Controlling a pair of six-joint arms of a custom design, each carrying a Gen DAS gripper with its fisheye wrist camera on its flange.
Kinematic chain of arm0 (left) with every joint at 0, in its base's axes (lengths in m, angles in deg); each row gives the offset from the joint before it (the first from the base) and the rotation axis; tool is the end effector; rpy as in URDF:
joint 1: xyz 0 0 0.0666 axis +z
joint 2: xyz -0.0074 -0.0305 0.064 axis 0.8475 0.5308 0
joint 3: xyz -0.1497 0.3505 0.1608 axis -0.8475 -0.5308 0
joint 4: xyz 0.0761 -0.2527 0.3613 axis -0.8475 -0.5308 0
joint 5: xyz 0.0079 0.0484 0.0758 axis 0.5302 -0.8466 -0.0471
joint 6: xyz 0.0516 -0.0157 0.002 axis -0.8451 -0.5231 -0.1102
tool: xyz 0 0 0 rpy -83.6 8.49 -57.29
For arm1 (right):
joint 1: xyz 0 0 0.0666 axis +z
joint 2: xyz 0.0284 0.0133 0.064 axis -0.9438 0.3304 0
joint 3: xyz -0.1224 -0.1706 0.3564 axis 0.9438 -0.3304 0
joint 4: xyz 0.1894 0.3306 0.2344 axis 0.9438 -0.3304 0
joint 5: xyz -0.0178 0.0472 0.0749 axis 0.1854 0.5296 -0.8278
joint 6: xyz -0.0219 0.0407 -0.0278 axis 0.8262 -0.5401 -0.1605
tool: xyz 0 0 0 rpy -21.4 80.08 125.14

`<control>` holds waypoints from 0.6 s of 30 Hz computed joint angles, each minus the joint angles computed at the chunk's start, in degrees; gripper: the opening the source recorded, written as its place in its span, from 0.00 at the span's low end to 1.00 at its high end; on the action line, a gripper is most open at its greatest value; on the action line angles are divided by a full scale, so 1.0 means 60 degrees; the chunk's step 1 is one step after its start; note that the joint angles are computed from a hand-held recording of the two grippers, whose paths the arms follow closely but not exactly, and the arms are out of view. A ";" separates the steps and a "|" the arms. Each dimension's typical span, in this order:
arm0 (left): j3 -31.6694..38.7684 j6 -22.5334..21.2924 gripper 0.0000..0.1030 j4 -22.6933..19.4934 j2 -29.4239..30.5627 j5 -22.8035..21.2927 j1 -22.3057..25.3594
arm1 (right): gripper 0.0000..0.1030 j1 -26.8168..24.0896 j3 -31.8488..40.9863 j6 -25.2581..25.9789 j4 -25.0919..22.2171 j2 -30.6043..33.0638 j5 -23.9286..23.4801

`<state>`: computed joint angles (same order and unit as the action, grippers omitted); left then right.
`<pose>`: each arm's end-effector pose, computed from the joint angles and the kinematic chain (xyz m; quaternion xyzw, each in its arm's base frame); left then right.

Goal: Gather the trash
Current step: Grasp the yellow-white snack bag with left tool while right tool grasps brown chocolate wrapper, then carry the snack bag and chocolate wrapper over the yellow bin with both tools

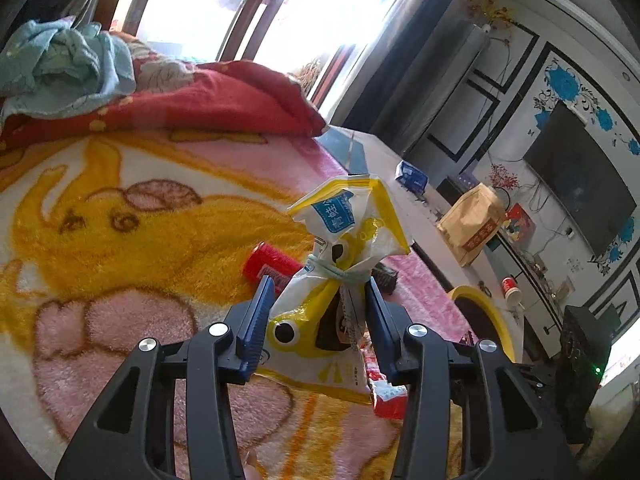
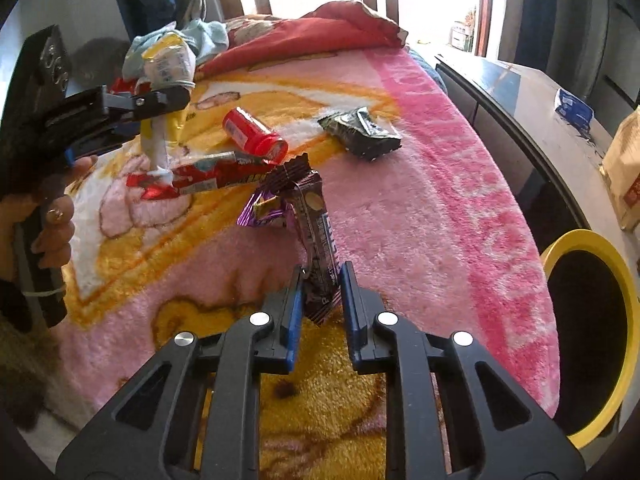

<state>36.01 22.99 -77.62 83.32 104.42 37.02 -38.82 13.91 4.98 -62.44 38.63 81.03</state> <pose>0.6126 -0.2483 0.5155 0.1084 0.8796 -0.2944 0.3576 0.5045 0.3078 0.5036 -0.0409 0.9457 0.0934 0.3088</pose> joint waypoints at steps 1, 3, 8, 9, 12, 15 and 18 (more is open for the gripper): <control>-0.0045 0.0016 0.42 0.0056 -0.0052 -0.0003 -0.0013 | 0.13 0.0006 0.0007 -0.0018 -0.0001 -0.0006 0.0056; -0.0105 0.0043 0.42 0.0163 -0.0156 0.0009 -0.0033 | 0.13 0.0015 -0.0005 -0.0064 0.0045 -0.0052 0.0086; -0.0155 -0.0049 0.42 0.0216 -0.0342 0.0093 -0.0092 | 0.13 0.0063 -0.0010 -0.0076 0.0161 -0.0162 0.0217; -0.0168 -0.0073 0.42 0.0228 -0.0385 0.0087 -0.0118 | 0.13 0.0064 -0.0020 -0.0089 0.0179 -0.0186 0.0236; -0.0160 -0.0134 0.42 0.0238 -0.0419 0.0139 -0.0171 | 0.13 0.0053 -0.0022 -0.0126 0.0249 -0.0255 0.0334; -0.0127 -0.0228 0.42 0.0183 -0.0418 0.0160 -0.0270 | 0.13 0.0038 -0.0078 -0.0176 0.0314 -0.0365 0.0425; -0.0026 -0.0348 0.41 0.0086 -0.0360 0.0171 -0.0410 | 0.13 0.0002 -0.0150 -0.0245 0.0365 -0.0483 0.0504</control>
<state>35.86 20.90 -77.10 81.17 105.45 34.55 -38.81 13.01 3.50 -60.25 35.73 84.05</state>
